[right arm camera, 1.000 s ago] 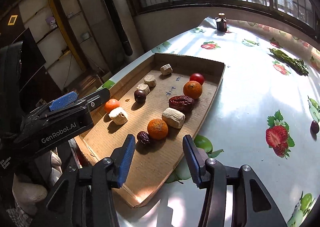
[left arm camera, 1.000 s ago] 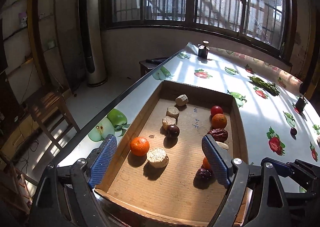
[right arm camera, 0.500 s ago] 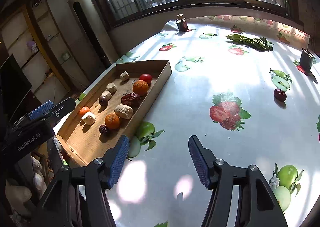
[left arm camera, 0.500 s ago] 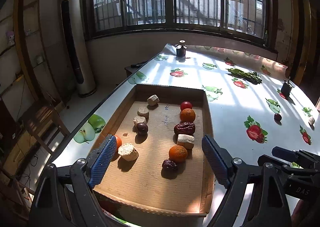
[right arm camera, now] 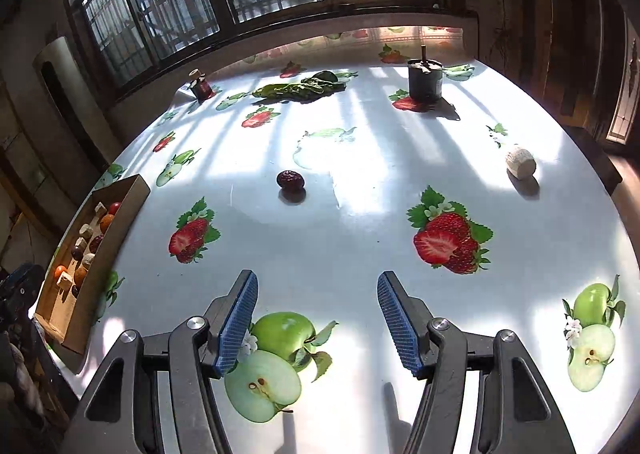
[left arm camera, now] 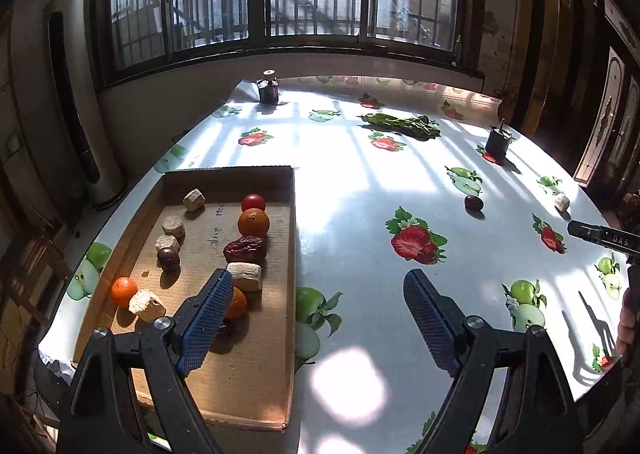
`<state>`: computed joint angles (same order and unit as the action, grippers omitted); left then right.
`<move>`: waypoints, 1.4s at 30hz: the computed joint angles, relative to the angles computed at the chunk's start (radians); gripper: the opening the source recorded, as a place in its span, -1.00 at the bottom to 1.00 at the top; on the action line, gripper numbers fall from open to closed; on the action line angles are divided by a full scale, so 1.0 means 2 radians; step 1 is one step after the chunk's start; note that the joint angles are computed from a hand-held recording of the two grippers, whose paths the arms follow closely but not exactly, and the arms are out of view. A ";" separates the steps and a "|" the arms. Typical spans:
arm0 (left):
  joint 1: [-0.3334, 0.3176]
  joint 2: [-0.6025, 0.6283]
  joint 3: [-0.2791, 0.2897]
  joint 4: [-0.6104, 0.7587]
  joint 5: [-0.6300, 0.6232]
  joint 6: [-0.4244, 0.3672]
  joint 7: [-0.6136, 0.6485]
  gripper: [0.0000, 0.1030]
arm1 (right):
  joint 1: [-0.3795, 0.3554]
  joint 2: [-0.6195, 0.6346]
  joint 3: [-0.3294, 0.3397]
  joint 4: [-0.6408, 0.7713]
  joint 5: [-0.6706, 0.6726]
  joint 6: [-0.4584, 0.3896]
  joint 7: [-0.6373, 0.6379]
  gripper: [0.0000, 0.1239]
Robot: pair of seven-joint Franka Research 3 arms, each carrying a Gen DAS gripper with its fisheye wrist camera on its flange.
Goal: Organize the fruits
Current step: 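Move both open grippers back to the remaining items, then grasp the last red date with the left gripper while the right gripper grasps a beige cake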
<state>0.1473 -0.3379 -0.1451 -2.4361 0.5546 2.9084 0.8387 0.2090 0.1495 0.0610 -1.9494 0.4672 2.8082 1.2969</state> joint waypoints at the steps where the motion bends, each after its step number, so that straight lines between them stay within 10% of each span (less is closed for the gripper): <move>1: -0.012 0.007 0.006 0.004 -0.011 0.002 0.012 0.68 | -0.003 0.008 -0.012 0.012 -0.013 0.001 0.021 0.07; 13: -0.096 0.093 0.032 0.083 -0.164 -0.018 0.157 0.68 | -0.020 0.206 -0.084 0.279 -0.142 -0.067 0.223 0.07; 21: -0.099 0.217 0.008 0.225 -0.139 -0.046 0.166 0.68 | -0.047 0.239 -0.050 0.296 -0.130 -0.053 0.190 0.05; 23: -0.101 0.260 -0.001 0.274 -0.150 -0.062 0.193 0.68 | -0.051 0.242 -0.047 0.301 -0.127 -0.063 0.184 -0.40; 33: -0.139 0.408 0.004 0.449 -0.120 -0.118 0.245 0.64 | -0.059 0.220 -0.036 0.272 -0.094 -0.042 0.161 -0.40; 36: -0.147 0.432 0.009 0.481 -0.110 -0.139 0.247 0.24 | -0.055 0.210 -0.033 0.259 -0.094 -0.026 0.149 -0.40; 38: -0.146 0.443 0.007 0.496 -0.115 -0.160 0.253 -0.40 | -0.055 0.206 -0.029 0.253 -0.090 -0.019 0.140 -0.40; 42: -0.143 0.436 0.009 0.479 -0.121 -0.142 0.242 -0.40 | -0.049 0.203 -0.033 0.250 -0.091 -0.011 0.137 -0.40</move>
<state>-0.1378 0.5334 -0.1269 -1.4791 0.3118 2.6246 1.3223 0.1115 0.5562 -0.0049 -1.4494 0.2849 2.7862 1.5714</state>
